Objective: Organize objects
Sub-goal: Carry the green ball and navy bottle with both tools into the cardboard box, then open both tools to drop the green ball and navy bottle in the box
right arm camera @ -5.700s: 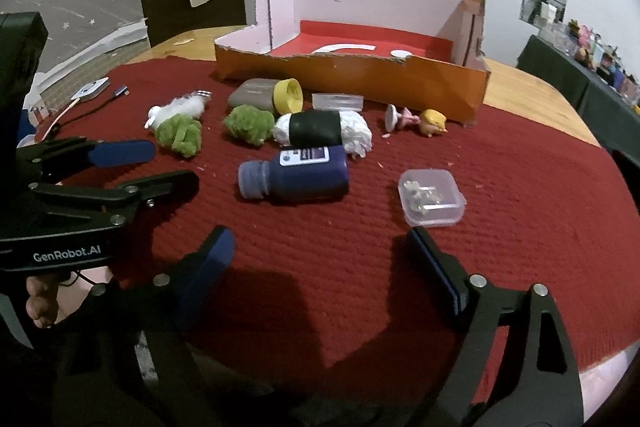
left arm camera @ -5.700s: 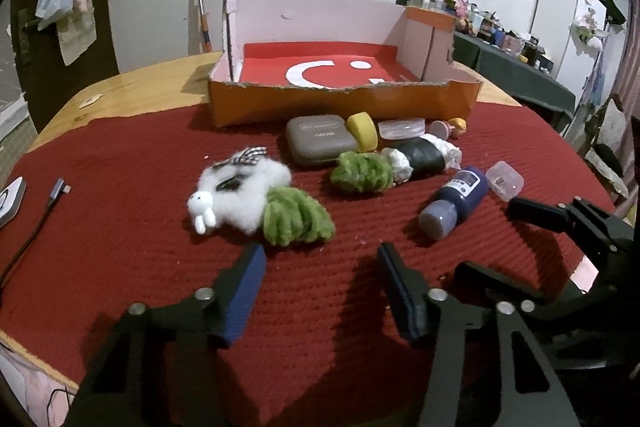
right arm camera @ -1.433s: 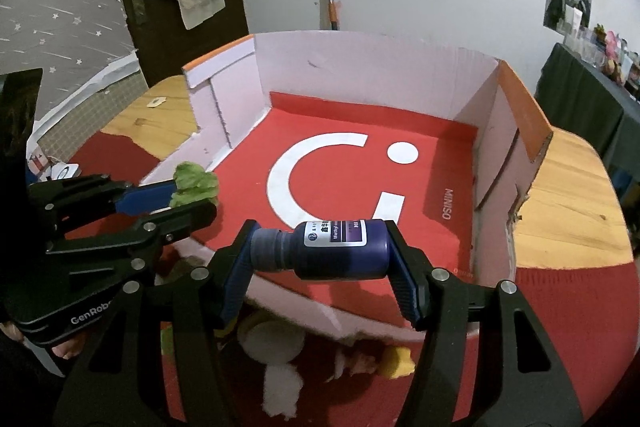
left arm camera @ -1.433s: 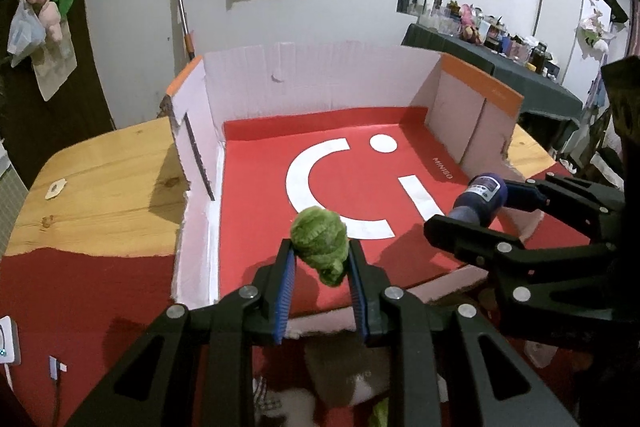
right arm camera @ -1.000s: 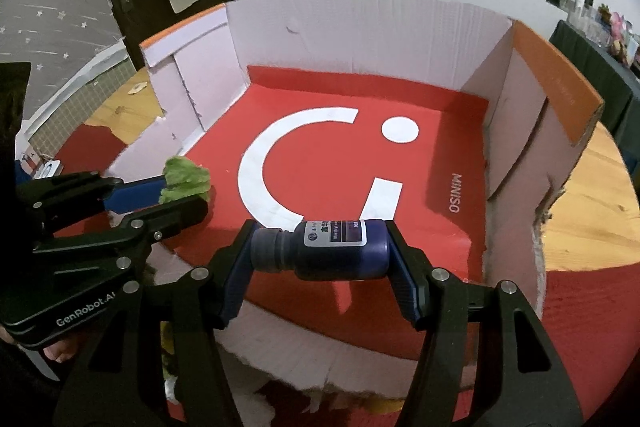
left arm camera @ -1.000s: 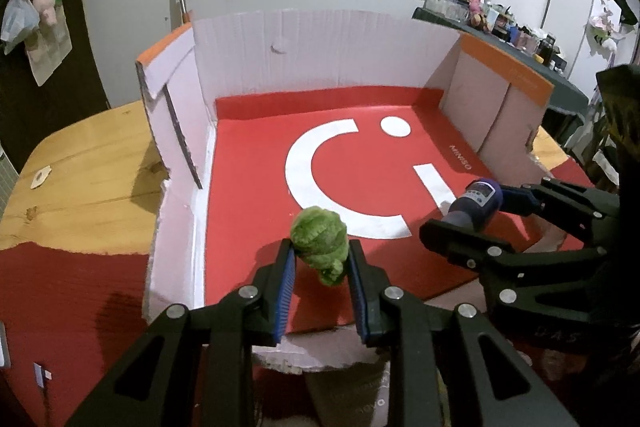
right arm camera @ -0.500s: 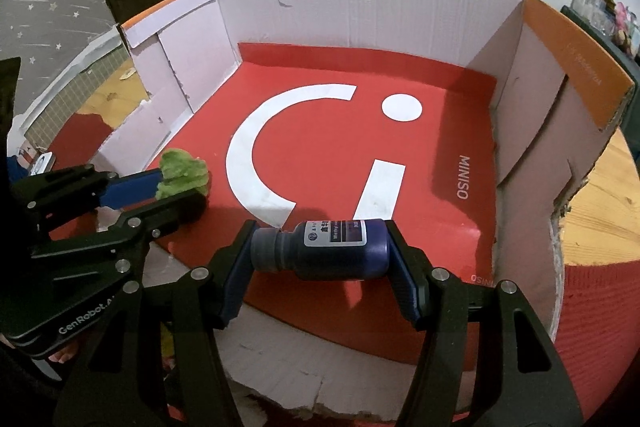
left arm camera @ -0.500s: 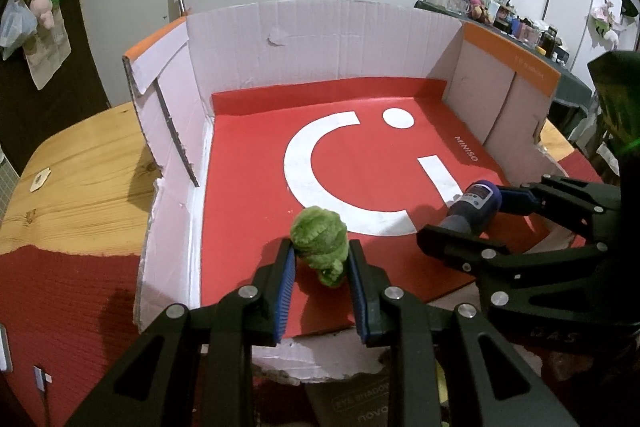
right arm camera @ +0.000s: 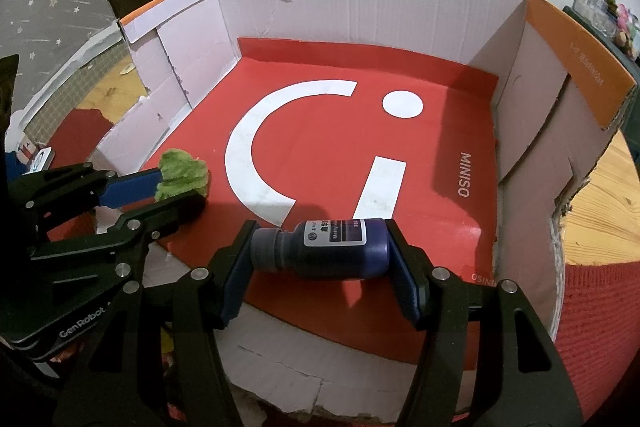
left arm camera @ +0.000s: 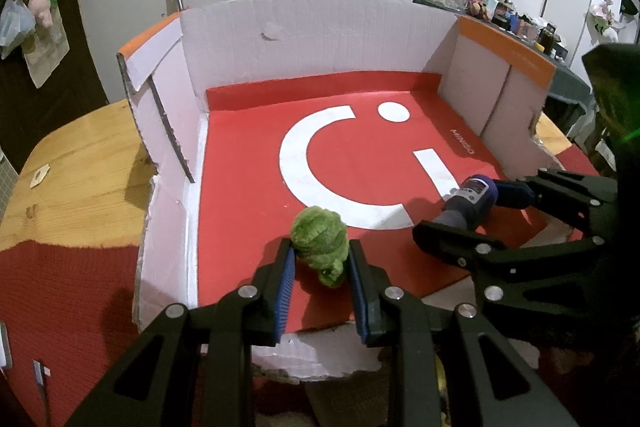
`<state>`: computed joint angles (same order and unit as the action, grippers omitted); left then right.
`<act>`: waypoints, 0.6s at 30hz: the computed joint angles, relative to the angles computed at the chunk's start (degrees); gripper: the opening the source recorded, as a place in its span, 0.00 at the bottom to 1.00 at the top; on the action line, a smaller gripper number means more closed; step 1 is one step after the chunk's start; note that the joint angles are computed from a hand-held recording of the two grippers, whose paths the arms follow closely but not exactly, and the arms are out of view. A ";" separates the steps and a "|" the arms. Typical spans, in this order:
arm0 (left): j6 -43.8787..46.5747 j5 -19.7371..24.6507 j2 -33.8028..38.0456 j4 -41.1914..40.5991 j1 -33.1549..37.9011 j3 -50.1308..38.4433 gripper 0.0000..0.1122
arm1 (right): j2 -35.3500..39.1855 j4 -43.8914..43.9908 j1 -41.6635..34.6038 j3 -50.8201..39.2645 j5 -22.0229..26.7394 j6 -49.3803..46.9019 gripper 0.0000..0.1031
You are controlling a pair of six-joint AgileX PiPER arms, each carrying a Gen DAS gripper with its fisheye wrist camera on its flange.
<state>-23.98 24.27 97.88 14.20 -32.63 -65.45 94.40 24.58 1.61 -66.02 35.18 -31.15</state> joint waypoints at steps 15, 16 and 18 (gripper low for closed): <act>-0.32 0.46 -0.50 -0.52 -0.58 0.00 0.24 | -1.45 0.72 -2.16 1.49 0.62 -3.45 0.58; -0.05 0.47 -0.44 -0.77 -0.51 -0.08 0.25 | -1.48 0.72 -2.19 1.50 0.62 -3.52 0.58; -0.29 0.26 -0.31 -0.70 -0.45 -0.13 0.25 | -1.55 0.55 -2.06 1.42 0.69 -3.22 0.58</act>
<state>-24.27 24.53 97.57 13.50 -33.08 -65.59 92.86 25.12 -0.44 -64.60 35.87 -34.37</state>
